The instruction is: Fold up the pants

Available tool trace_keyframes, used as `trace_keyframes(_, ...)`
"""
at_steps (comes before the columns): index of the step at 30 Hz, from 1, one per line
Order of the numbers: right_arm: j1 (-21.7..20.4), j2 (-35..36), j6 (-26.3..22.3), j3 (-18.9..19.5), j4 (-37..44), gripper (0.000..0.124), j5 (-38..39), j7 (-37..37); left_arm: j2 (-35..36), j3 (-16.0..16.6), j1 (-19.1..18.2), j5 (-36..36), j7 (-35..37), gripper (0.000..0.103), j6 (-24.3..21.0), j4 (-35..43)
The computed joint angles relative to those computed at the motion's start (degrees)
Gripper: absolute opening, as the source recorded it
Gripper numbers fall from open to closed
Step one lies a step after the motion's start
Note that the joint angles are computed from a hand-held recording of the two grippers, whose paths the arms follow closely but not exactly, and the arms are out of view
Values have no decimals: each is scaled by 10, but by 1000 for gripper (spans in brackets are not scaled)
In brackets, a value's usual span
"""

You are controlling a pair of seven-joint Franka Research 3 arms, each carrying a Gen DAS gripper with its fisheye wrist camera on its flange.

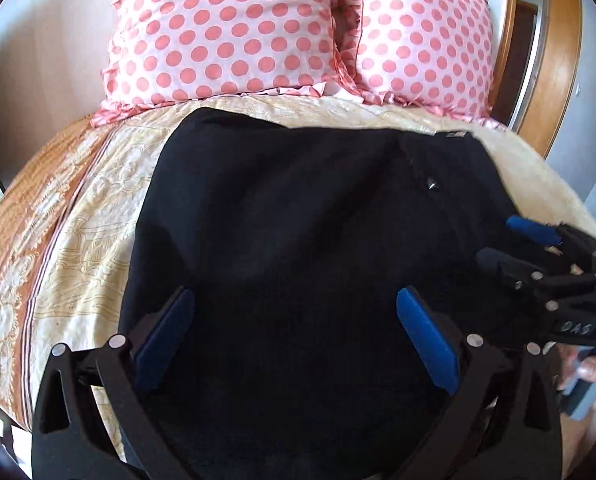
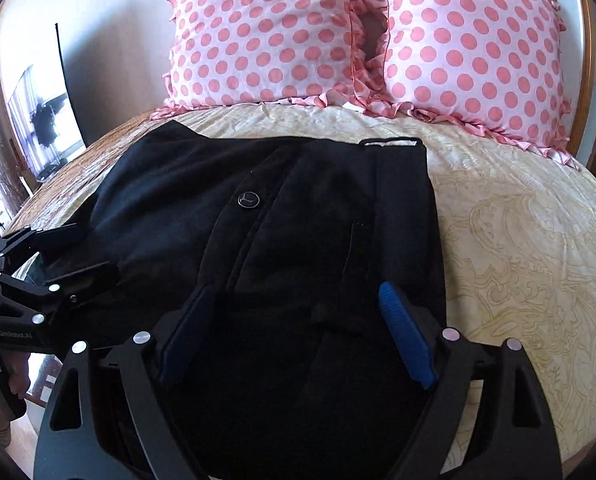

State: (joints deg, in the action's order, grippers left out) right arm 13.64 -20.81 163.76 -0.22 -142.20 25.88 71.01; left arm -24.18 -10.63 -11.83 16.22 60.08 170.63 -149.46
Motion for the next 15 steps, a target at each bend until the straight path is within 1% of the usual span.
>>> trace_keyframes(1,1,-8,11,1,-5,86,3,0,-6,29,-28,-23,17,101,8,-4)
trace_keyframes(2,3,-13,19,0,-8,86,6,0,-11,44,-42,-39,25,101,20,-8)
trace_keyframes(3,10,-21,31,-3,-13,86,12,-5,-16,41,-35,-42,20,101,30,-9)
trace_keyframes(5,-2,-26,32,13,-17,86,-9,4,-12,22,-10,-33,10,101,27,2)
trace_keyframes(6,-16,-24,30,28,-18,86,-31,17,-3,15,-3,-29,7,101,9,13)
trace_keyframes(8,-54,-14,19,66,-21,87,-99,61,20,30,-23,-45,25,101,-32,36)
trace_keyframes(9,-51,-12,34,64,-27,88,-98,61,33,28,-24,-52,35,101,-50,45)
trace_keyframes(10,-35,-10,35,47,-27,89,-87,55,37,8,-4,-25,21,101,-49,46)
trace_keyframes(11,-22,-10,23,32,-21,89,-79,47,37,-15,19,6,5,101,-49,46)
trace_keyframes(12,-22,-13,19,30,-20,88,-80,49,32,-30,31,27,-7,101,-60,48)
trace_keyframes(13,-23,-22,26,31,-26,88,-81,54,25,-27,29,30,-12,101,-54,42)
trace_keyframes(14,-16,-30,39,24,-33,88,-74,49,19,-12,14,19,-3,101,-43,33)
trace_keyframes(15,2,-36,50,9,-39,88,-60,31,12,8,-5,-1,12,101,-35,24)
